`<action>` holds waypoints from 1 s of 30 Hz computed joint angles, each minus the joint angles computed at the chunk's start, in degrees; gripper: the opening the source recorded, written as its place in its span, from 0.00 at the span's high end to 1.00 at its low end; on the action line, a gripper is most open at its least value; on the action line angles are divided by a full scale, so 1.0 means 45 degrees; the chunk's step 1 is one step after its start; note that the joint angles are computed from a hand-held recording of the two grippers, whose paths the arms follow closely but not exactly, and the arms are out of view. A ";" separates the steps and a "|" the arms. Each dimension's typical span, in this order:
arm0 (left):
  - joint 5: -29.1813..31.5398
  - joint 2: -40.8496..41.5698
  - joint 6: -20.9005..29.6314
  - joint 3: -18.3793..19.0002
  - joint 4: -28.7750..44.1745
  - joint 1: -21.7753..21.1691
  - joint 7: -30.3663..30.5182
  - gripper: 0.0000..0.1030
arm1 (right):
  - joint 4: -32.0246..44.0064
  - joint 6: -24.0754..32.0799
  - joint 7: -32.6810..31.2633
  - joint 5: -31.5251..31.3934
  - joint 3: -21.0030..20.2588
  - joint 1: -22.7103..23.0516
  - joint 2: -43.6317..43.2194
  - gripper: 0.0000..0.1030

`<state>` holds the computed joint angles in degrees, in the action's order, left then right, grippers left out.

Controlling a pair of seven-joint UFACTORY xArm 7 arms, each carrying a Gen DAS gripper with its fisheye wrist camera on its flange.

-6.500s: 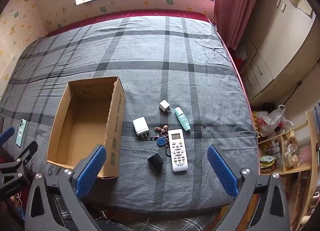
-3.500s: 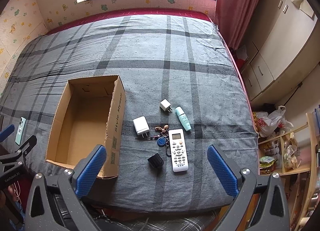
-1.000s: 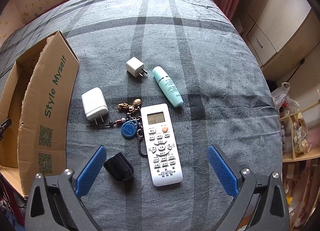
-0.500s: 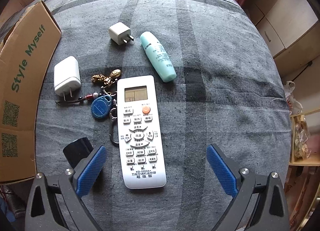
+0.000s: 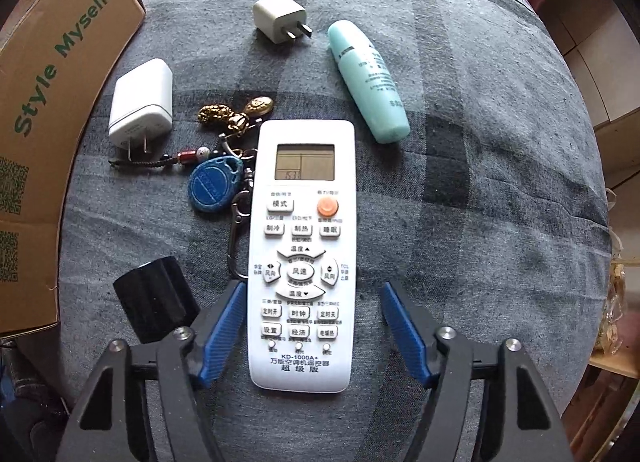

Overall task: Organize rigid objects
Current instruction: 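Reach the right gripper to the white remote and close on it, then lift the white remote with the right gripper and carry it over the box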

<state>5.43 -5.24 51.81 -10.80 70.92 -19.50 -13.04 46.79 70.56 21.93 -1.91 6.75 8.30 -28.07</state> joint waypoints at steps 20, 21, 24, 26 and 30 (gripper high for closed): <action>0.0604 -0.0015 0.0128 -0.0135 0.0061 -0.0142 -0.0279 0.88 | 0.0159 0.0147 0.2379 -0.0177 0.0583 0.0285 -0.0568 0.52; 0.0592 -0.0014 0.0128 -0.0131 0.0066 -0.0145 -0.0274 0.88 | 0.0358 0.0377 0.2435 -0.0177 0.0596 0.0300 -0.0616 0.52; 0.0591 -0.0034 0.0140 -0.0124 0.0057 -0.0143 -0.0248 0.88 | 0.0694 0.0587 0.2559 -0.0251 0.0676 0.0347 -0.0589 0.52; 0.0592 -0.0049 0.0147 -0.0129 0.0048 -0.0148 -0.0252 0.88 | 0.0883 0.0818 0.2634 -0.0322 0.0742 0.0382 -0.0710 0.52; 0.0583 -0.0016 0.0203 -0.0138 0.0112 -0.0157 -0.0292 0.88 | 0.1191 0.1105 0.2657 -0.0376 0.0779 0.0441 -0.0832 0.52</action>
